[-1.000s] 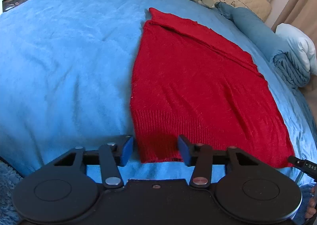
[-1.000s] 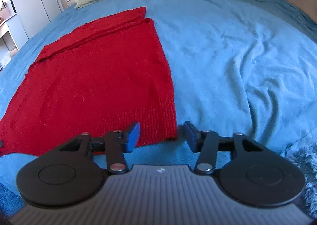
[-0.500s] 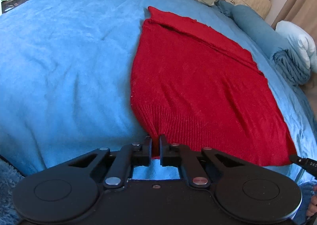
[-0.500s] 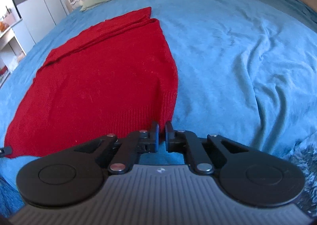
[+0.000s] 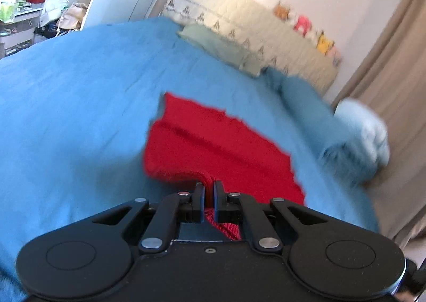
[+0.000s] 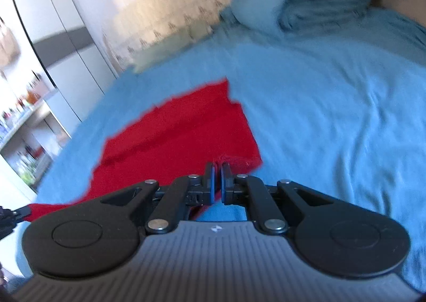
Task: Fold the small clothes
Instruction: 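Grasp the sweater hem with the left tool while the right tool grasps it too, then lift the hem and fold it over toward the collar with both tools, then open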
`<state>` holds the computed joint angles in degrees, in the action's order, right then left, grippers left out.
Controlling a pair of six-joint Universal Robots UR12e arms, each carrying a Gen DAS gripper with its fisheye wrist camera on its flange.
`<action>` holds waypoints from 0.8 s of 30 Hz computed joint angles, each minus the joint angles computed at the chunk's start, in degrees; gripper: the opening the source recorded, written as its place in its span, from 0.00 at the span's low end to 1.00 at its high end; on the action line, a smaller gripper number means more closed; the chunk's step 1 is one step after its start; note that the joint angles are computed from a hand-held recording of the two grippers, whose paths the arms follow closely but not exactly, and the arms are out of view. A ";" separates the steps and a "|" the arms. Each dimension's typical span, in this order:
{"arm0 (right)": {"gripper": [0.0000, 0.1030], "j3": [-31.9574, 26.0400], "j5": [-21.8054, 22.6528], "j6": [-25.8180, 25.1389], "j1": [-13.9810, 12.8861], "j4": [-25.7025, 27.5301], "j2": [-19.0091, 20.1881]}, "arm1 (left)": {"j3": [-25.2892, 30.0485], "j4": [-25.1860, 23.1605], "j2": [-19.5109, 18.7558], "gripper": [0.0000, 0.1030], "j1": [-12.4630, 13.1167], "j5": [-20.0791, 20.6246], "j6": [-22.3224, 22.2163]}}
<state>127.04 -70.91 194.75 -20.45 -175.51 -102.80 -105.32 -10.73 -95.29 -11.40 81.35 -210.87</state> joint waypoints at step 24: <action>0.17 -47.10 -6.11 -3.68 6.51 10.50 37.53 | 41.27 -14.68 -32.24 0.05 2.76 5.55 -8.94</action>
